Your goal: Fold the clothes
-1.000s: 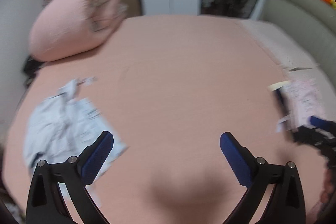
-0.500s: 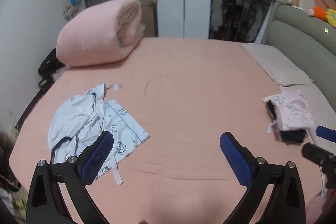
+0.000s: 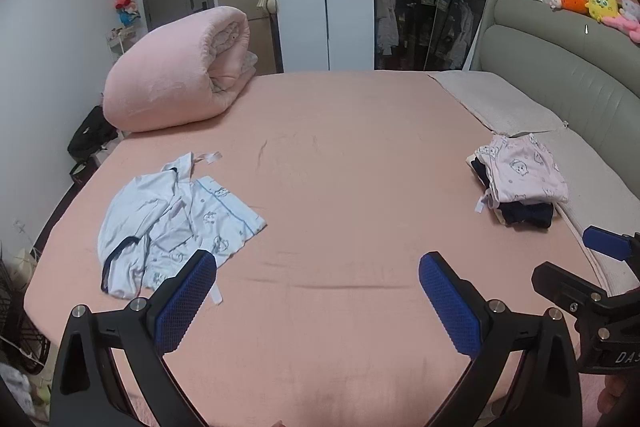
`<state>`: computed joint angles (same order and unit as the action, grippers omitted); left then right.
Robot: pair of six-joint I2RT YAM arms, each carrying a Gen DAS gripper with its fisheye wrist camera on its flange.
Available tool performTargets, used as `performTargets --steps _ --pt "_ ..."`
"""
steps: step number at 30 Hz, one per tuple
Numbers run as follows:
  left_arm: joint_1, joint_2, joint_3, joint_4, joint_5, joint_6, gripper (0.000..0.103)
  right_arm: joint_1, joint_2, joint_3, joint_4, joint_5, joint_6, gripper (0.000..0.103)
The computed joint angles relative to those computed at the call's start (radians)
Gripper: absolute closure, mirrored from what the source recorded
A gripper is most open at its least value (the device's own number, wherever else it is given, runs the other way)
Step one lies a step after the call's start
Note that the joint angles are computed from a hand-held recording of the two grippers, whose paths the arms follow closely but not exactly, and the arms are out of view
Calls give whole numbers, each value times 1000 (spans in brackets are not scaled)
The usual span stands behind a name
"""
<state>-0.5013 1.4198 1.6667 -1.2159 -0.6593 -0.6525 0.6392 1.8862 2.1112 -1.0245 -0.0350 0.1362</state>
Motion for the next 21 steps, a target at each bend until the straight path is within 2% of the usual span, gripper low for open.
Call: performTargets --steps 3,8,13,15,21 --pt "-75 -6 8 -75 -36 -108 0 15 -78 -112 37 37 22 0" --pt "-237 -43 -28 -197 -133 -345 0 36 -229 -311 91 74 52 0" --pt "-352 -93 -95 -237 -115 -489 0 52 -338 -452 95 77 90 0" --pt "-397 -92 -115 -267 -145 -558 0 67 -370 -504 109 92 96 0" --pt "-406 -80 -143 -294 -152 -586 0 108 -421 -606 136 125 116 0"
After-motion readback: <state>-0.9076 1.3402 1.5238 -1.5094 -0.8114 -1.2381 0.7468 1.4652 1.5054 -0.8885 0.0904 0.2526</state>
